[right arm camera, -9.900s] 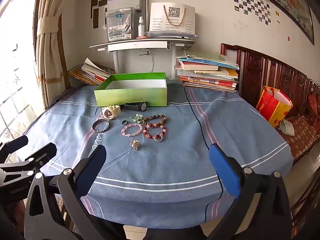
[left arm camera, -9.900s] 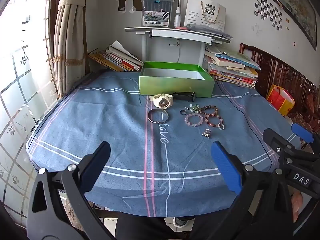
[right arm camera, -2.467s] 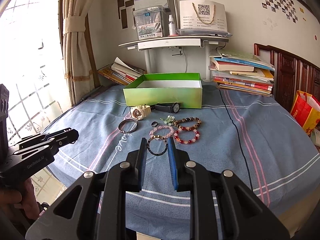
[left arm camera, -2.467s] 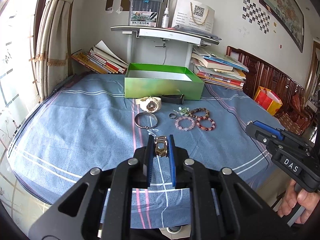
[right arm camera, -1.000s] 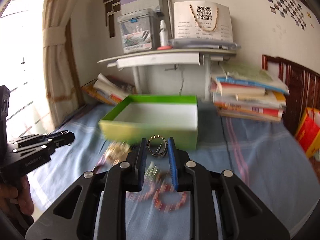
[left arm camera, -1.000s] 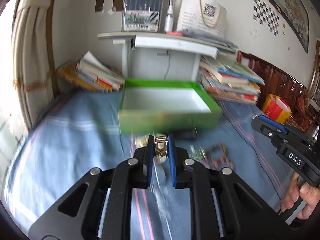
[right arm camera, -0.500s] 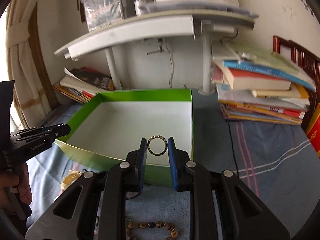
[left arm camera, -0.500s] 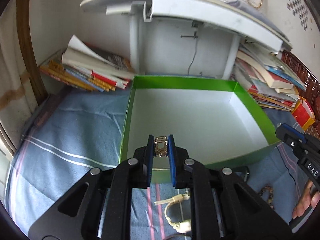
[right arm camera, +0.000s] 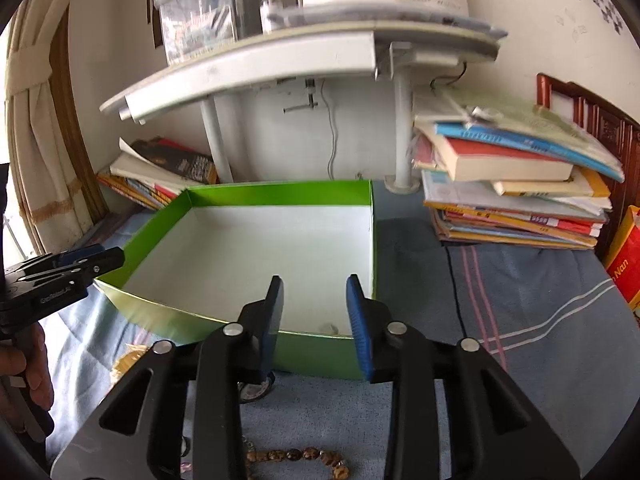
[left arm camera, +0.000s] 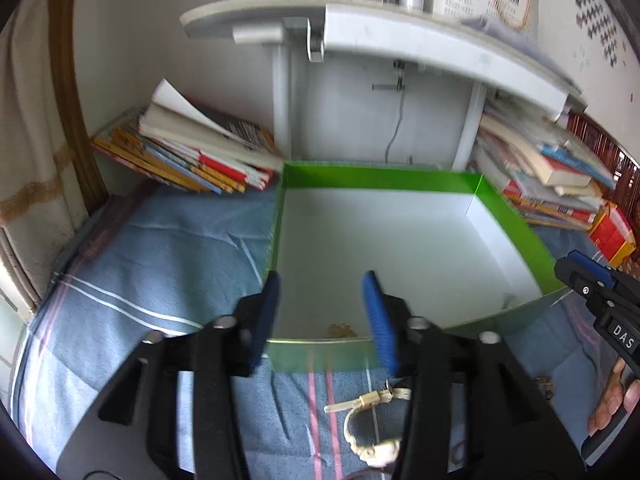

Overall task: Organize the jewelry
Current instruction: 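Open both tools to drop the gold pieces into the green box, then withdraw both open tools from the box back over the jewelry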

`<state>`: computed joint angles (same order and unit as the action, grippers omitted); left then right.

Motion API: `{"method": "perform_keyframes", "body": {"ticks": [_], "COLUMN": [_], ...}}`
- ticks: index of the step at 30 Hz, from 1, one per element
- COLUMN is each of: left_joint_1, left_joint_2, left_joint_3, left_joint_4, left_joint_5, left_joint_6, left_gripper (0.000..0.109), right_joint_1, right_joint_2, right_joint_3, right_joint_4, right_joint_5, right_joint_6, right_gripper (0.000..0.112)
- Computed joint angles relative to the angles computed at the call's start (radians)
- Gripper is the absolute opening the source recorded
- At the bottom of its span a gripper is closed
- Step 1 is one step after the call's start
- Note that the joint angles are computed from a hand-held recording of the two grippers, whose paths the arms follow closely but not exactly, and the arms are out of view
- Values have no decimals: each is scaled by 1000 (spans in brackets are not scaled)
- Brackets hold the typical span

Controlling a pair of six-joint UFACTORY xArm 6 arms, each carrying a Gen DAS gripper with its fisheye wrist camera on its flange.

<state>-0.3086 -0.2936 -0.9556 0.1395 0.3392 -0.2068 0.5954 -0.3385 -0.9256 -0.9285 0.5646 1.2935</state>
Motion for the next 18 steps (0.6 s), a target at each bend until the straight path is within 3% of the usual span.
{"method": "perform_keyframes", "body": {"ticks": [4, 8, 9, 11, 16, 18], "left_joint_1": [20, 41, 42, 32, -42, -80], "left_joint_2": [-185, -442, -510, -624, -879, -963], "left_joint_3": [102, 268, 313, 389, 572, 623], "left_joint_4": [-59, -149, -158, -160, 12, 30], "left_joint_5": [-34, -24, -1, 52, 175, 239], "left_joint_6": [34, 94, 95, 94, -58, -96], "left_gripper": [59, 68, 68, 69, 70, 71], "right_joint_1": [106, 339, 433, 557, 757, 784], "right_joint_2": [-135, -278, -305, -329, -298, -272], "right_joint_3": [29, 75, 90, 110, 135, 139], "right_joint_4": [-117, -251, -276, -286, -233, -202], "right_joint_5": [115, 378, 479, 596, 730, 720], "right_joint_6": [107, 233, 277, 341, 443, 462], "right_gripper": [38, 53, 53, 54, 54, 54]}}
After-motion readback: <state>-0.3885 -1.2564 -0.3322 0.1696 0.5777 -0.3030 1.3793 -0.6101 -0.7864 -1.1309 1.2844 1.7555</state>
